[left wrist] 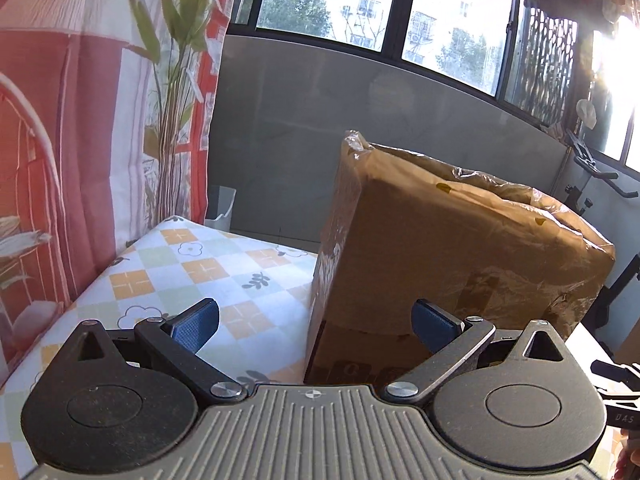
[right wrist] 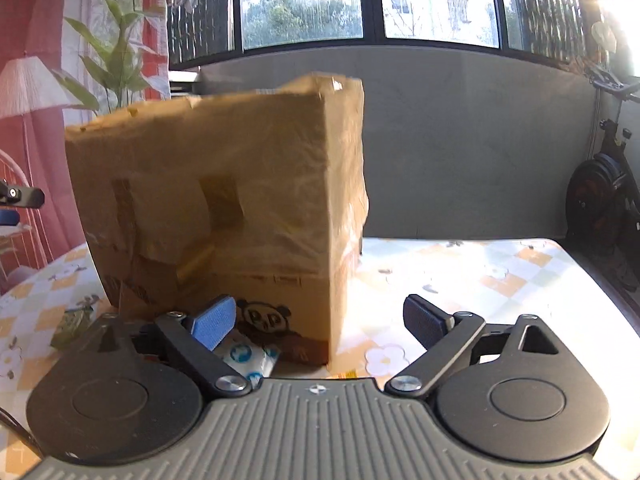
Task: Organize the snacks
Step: 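Move both open tools back down to the snacks on the table, then grasp the yellow wrapped snack with the right tool while the left tool approaches the green packet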
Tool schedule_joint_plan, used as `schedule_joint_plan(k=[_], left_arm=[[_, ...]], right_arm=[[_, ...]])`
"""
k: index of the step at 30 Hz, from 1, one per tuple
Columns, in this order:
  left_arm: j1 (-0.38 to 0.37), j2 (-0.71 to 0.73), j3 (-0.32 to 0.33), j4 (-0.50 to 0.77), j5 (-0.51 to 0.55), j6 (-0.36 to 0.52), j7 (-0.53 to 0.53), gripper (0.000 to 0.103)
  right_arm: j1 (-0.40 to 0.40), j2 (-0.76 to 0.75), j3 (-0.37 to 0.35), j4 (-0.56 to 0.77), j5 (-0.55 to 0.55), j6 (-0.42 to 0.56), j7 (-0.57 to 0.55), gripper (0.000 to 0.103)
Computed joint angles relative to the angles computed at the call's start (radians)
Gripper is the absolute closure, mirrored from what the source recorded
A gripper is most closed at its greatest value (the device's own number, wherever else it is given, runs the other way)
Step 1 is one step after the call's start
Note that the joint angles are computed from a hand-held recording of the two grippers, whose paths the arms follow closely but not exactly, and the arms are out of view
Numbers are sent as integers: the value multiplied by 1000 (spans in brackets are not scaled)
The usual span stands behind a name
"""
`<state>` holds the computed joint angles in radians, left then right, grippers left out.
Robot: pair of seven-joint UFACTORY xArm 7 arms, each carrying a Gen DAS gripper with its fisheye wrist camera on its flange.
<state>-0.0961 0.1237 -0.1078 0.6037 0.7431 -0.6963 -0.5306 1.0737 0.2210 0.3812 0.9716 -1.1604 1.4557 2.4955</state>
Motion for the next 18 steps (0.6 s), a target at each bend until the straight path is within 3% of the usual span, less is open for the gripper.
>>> schedule_joint_plan(k=[3,7,10,16,18], left_arm=[[8,5,4,-18,1,0,-11,0],[32,13,6,-22,71,8,-79,0],[31,14,6,-39,79,16,-64,0],[37,21,2,-40,115,12,-73,0],[33,18,2,-48,109,12,-59,0]], right_arm=[[-14,29,-3,6,75,-38,-32,23],[-23,22,-12,-18,124,-92,-61,25],[-28,3,-15,-41,116,-120,-58,27],[-92,-48,-23,-108,44,-307,-68,30],[-109,-54,-23,-119,47,-354,-60,35]])
